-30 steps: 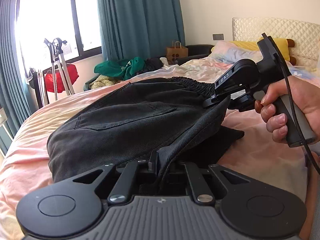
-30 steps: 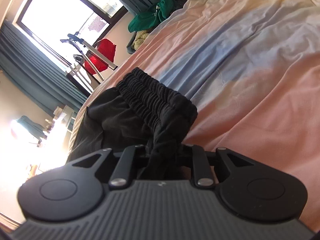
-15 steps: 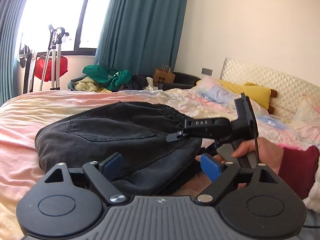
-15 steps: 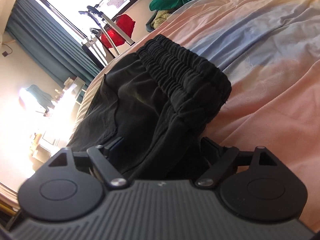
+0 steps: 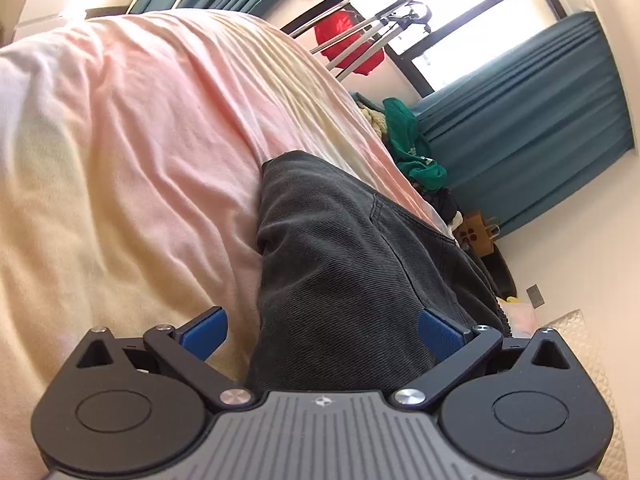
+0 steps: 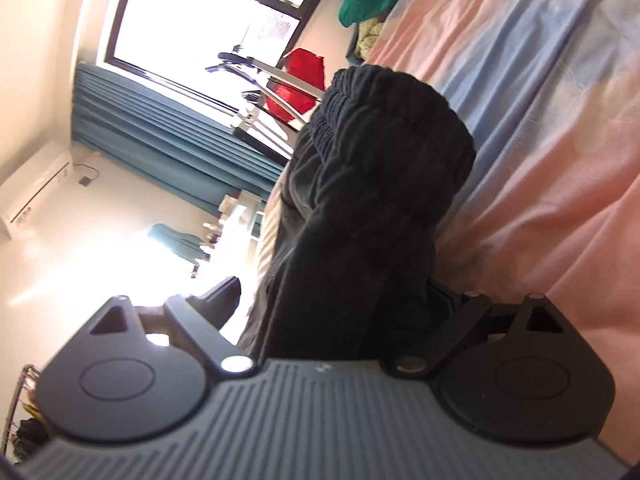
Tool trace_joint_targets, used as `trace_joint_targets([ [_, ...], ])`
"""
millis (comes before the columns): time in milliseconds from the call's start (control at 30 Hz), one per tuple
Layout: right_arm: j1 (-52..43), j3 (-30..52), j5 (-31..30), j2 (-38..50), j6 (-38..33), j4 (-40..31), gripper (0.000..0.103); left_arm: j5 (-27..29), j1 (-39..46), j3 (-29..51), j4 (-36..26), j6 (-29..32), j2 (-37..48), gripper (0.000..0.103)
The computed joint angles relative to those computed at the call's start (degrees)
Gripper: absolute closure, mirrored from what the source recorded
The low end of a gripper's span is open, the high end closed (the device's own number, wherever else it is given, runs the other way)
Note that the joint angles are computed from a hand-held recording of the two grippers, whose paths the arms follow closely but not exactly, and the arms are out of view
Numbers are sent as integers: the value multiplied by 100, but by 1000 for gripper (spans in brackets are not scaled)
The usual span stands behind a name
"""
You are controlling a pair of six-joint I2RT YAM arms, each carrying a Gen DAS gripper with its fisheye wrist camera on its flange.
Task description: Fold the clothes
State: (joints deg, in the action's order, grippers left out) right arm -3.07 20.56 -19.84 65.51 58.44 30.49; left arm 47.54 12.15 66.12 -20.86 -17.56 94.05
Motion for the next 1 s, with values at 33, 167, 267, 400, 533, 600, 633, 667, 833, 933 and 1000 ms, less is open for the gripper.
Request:
trace_joint_targets([
  [33, 63, 90, 66, -23, -201, -179, 8, 51, 15, 44, -54, 22, 69, 1],
  [167, 201, 587, 353, 437, -654, -1325, 9, 242, 46, 176, -260, 141, 278, 1],
  [267, 260, 772, 495, 775, -788, -1669, 11, 262, 109, 200, -389, 310, 280, 1],
  [400, 350, 731, 365, 563, -554, -1462, 7, 300, 168, 99, -415, 421, 205, 1],
  [533, 146, 245, -99, 128, 21, -565, 7, 412, 193, -68, -345, 356, 134, 1],
  [600, 202, 379, -8, 165, -195, -866, 8, 452, 204, -141, -288, 387, 151, 1],
  [633, 274, 545, 113, 266, -376, -1193, 8, 470, 207, -180, -255, 402, 160, 1],
  [667, 346, 676, 243, 348, -545, -1508, 13, 488, 211, -217, -222, 417, 169, 1],
  [833, 497, 701, 689, 246, -551, -1925, 46, 318, 23, -389, -10, 502, 50, 5],
  [933, 755, 739, 1165, -86, -624, -2226, 64, 481, -1, -462, 77, 488, 56, 26],
  [1000, 1028, 809, 1594, -283, -802, -2448, 67, 561, 59, -612, 227, 401, -43, 34],
])
